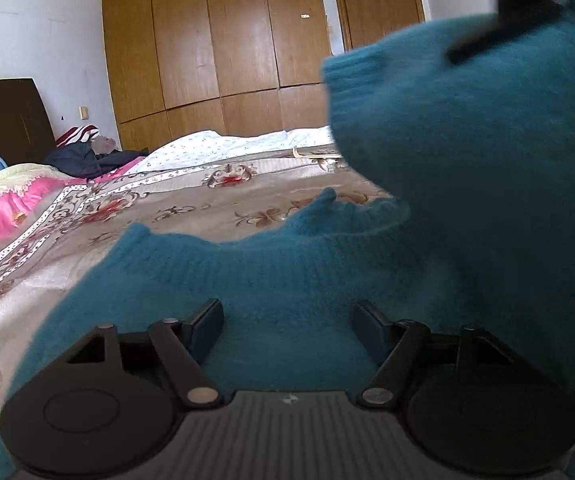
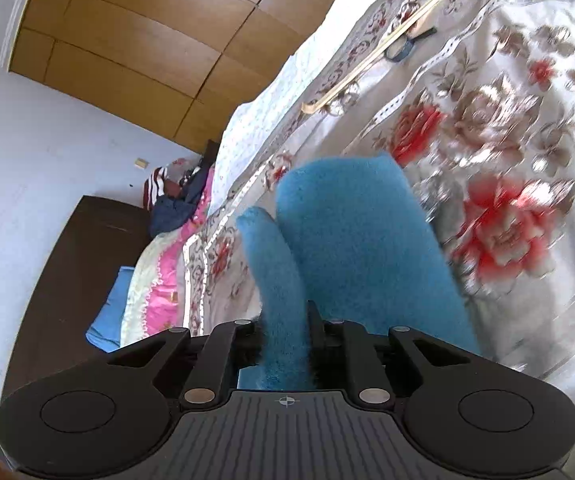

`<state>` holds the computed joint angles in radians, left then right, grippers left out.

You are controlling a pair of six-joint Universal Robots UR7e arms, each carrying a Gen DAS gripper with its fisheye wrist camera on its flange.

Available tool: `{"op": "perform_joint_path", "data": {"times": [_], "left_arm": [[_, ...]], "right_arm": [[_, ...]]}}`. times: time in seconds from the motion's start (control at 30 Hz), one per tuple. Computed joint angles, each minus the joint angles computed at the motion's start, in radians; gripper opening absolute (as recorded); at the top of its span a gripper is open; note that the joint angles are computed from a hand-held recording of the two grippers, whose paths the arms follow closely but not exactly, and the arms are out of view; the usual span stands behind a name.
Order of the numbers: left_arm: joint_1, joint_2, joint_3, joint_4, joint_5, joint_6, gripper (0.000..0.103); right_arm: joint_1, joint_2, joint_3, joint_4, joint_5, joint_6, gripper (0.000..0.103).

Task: Fold small clothes
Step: 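Lift the sweater with the right gripper toward the left gripper while the left gripper holds the sweater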

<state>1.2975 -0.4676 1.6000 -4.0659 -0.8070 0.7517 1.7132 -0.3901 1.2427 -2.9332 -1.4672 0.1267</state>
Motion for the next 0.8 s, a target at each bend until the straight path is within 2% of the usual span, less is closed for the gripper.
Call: {"op": "perform_joint_path", "data": {"times": [0.13, 0.2, 0.37, 0.43, 0.47, 0.53, 0.6, 0.7, 0.77, 0.8], "left_arm": [[0.006, -0.025, 0.016, 0.038, -0.025, -0.046, 0.079], [0.006, -0.059, 0.058, 0.054, -0.046, -0.078, 0.078], [0.005, -0.114, 0.104, 0.061, -0.055, -0.107, 0.075], [0.013, -0.12, 0.104, 0.102, -0.056, -0.136, 0.075], [0.012, -0.109, 0.096, 0.091, -0.052, -0.109, 0.075], [0.01, -0.104, 0.096, 0.094, -0.052, -0.09, 0.073], [0.012, -0.112, 0.101, 0.112, -0.059, -0.096, 0.074], [0.014, -0.123, 0.116, 0.12, -0.07, -0.096, 0.075], [0.015, -0.138, 0.135, 0.131, -0.079, -0.102, 0.076], [0.015, -0.142, 0.14, 0.134, -0.082, -0.098, 0.076]], "right_arm": [[0.023, 0.041, -0.033, 0.027, -0.004, 0.002, 0.013], [0.027, 0.055, -0.045, 0.04, 0.036, 0.011, 0.011], [0.064, 0.079, -0.08, 0.063, -0.009, -0.042, 0.011], [0.069, 0.078, -0.073, 0.059, -0.025, -0.046, 0.011], [0.071, 0.074, -0.065, 0.057, -0.03, -0.056, 0.011], [0.083, 0.066, -0.048, 0.051, -0.063, -0.102, 0.011], [0.103, 0.073, -0.058, 0.081, -0.127, -0.19, 0.012], [0.11, 0.078, -0.071, 0.121, -0.134, -0.238, 0.018], [0.112, 0.068, -0.058, 0.127, -0.106, -0.27, 0.031], [0.111, 0.058, -0.047, 0.133, -0.076, -0.291, 0.042]]}}
